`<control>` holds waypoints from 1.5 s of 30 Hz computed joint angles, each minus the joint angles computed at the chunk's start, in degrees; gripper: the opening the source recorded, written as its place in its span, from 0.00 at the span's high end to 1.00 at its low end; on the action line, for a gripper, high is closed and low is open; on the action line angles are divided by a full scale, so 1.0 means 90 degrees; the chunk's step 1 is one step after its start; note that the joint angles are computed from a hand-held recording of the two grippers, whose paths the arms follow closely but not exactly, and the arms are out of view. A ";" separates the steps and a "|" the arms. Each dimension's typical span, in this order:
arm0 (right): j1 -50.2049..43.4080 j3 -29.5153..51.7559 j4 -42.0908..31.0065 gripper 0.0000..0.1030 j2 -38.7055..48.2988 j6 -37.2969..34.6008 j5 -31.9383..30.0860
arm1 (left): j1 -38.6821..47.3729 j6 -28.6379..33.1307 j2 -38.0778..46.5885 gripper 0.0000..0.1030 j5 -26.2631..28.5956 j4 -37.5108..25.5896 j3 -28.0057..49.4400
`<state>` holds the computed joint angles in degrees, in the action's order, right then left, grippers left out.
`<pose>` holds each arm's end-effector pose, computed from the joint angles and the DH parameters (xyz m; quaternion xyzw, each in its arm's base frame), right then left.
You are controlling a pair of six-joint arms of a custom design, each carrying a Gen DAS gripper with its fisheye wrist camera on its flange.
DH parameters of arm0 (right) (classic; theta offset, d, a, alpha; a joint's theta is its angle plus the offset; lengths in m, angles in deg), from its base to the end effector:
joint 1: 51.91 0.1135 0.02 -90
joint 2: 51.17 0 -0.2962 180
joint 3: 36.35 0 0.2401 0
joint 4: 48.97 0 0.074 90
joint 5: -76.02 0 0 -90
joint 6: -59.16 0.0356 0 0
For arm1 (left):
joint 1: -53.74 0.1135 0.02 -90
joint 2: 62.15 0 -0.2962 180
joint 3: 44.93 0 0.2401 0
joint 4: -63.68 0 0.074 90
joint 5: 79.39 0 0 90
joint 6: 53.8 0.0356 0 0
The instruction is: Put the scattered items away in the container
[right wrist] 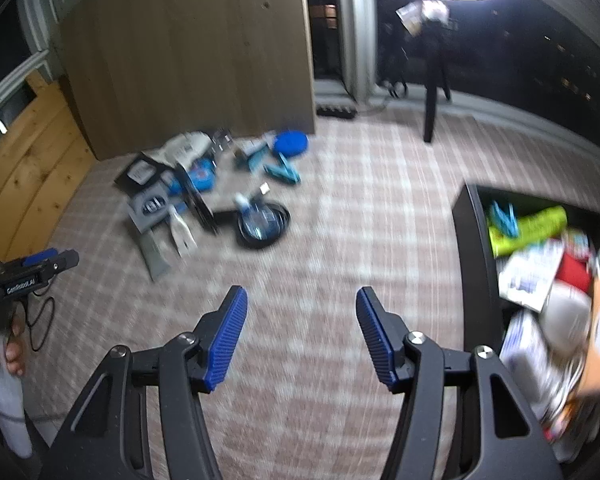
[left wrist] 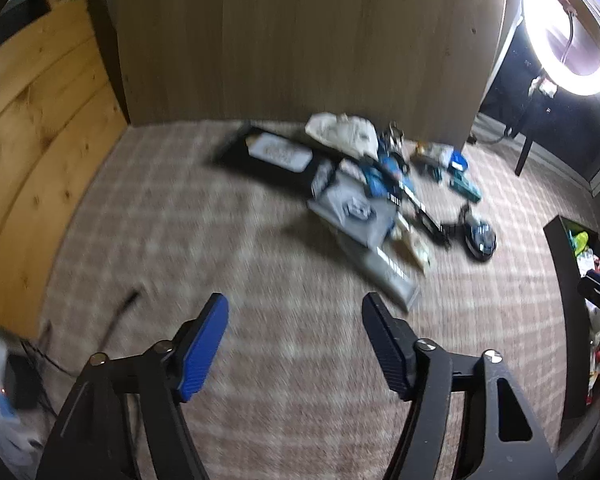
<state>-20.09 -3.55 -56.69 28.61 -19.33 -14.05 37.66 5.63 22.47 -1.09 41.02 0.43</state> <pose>0.1653 0.1026 0.1400 -0.1682 0.9380 0.1125 0.2816 0.2224 -0.0566 0.1604 -0.1462 0.9543 -0.0048 0.2608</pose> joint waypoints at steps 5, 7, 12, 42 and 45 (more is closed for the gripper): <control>0.0280 0.0913 -0.0432 0.60 0.0538 -0.0320 -0.0133 | 0.0640 0.0496 0.0359 0.51 0.0613 -0.0153 0.0520; 0.0498 0.1286 -0.0469 0.62 0.0955 -0.0408 -0.0152 | 0.0810 0.0578 0.0689 0.52 0.0870 -0.0043 0.0663; 0.0880 0.2196 -0.0431 0.64 0.2134 -0.0604 -0.0236 | 0.0953 0.0509 0.1544 0.55 0.1299 0.0366 0.0915; 0.1239 0.5516 -0.1000 0.75 0.5747 -0.0609 -0.0954 | 0.1235 0.0467 0.3512 0.71 0.2170 0.0705 0.2391; 0.1229 0.5603 -0.1060 0.86 0.5800 -0.0623 -0.1033 | 0.1214 0.0488 0.3412 0.80 0.2115 0.0730 0.2356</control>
<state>-9.03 46.87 -66.23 80.81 -24.94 -23.34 48.60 10.02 53.17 17.95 47.58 21.63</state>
